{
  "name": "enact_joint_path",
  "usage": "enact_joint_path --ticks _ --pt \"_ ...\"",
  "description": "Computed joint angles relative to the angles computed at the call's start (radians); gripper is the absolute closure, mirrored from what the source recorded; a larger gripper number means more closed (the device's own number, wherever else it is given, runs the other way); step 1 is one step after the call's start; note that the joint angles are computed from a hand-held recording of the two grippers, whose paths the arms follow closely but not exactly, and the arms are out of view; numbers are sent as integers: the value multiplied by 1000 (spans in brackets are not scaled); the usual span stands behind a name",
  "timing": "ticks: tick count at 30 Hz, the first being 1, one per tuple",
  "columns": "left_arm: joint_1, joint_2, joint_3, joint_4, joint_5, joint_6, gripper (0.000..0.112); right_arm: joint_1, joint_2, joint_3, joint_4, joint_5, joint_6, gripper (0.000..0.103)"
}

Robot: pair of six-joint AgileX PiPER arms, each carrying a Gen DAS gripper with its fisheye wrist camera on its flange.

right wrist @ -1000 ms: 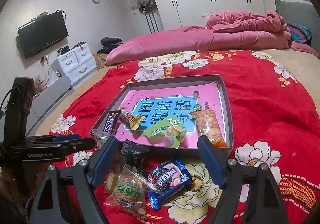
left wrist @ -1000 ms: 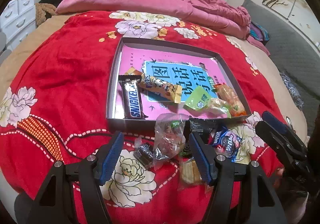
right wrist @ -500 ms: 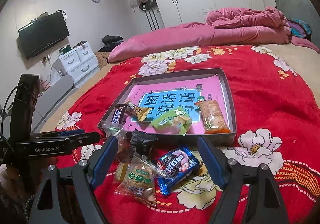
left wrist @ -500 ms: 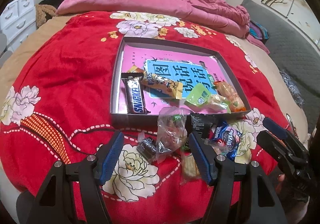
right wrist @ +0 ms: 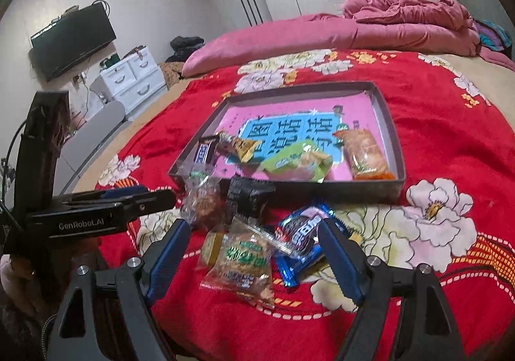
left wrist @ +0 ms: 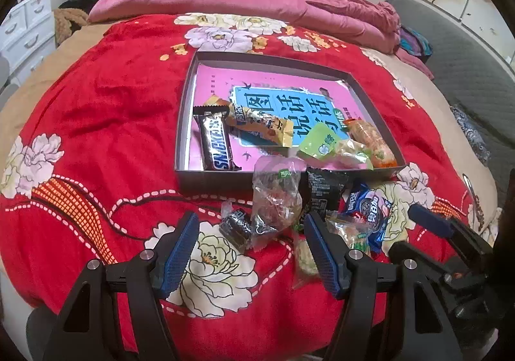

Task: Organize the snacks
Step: 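Withdraw both open grippers from the tray back toward the snack pile, then grasp the clear candy bag with left gripper while right grasps the green-printed cookie bag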

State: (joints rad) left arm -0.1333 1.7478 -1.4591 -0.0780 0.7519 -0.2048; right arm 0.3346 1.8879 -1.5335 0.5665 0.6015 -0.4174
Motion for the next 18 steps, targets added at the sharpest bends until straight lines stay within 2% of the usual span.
enact_joint_path --ticks 6,18 --pt "-7 8 4 4 3 1 43 13 28 -23 -53 45 47 22" --pt "-5 16 6 18 10 -1 43 16 55 -44 -10 97 14 24"
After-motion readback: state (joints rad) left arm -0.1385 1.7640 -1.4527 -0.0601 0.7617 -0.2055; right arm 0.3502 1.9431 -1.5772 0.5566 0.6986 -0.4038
